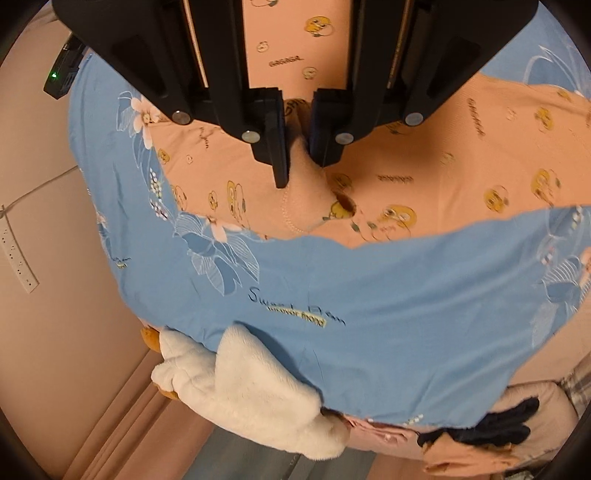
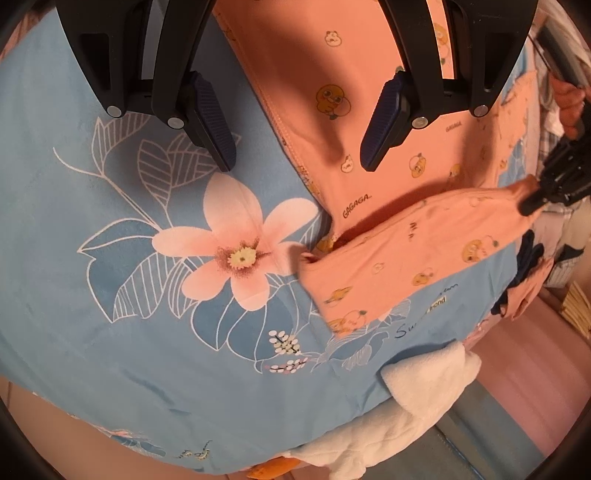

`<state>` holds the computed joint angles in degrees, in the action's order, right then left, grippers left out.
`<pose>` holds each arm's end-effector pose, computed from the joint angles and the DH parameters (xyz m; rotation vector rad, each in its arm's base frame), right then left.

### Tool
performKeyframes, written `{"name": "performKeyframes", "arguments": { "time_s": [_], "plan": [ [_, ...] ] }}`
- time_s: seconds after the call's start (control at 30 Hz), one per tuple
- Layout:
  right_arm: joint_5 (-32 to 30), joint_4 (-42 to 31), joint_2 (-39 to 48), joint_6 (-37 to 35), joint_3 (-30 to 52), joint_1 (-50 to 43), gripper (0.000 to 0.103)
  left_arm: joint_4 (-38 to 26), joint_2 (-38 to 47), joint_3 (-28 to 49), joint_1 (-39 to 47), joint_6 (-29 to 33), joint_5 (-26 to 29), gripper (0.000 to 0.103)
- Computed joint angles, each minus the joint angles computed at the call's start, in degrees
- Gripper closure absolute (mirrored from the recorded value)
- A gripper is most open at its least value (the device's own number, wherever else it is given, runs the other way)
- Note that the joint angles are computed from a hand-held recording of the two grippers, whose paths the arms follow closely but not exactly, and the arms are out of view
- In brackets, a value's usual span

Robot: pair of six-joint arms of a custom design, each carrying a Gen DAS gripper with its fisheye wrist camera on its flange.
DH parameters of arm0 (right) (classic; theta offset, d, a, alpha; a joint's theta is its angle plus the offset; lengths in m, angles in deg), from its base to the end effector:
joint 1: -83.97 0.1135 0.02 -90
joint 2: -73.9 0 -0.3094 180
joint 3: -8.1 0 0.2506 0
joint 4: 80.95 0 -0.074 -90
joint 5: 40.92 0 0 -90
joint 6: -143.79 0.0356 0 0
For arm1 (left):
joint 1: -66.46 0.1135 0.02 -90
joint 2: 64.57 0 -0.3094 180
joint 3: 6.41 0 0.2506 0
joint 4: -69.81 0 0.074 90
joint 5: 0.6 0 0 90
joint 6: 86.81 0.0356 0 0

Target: Fold small clothes

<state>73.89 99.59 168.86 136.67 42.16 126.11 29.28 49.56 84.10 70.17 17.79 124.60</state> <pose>0.1740 0.1373 0.1104 1.0094 2.2993 0.3339 0.4215 0.0068 0.2027 0.4217 2.4911 -0.6972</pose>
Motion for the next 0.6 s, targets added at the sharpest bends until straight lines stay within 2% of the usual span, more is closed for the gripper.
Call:
{"name": "performKeyframes", "arguments": {
  "time_s": [0.13, 0.6],
  "plan": [
    [0.27, -1.01, 0.0, 0.02, 0.48, 0.11, 0.033, -2.13, 0.85, 2.41, 2.04, -0.22, 0.98, 0.094],
    [0.3, -3.24, 1.16, -0.53, 2.53, -0.13, 0.033, -1.81, 2.65, 4.17, 5.11, 1.98, -3.85, 0.094]
  ]
}}
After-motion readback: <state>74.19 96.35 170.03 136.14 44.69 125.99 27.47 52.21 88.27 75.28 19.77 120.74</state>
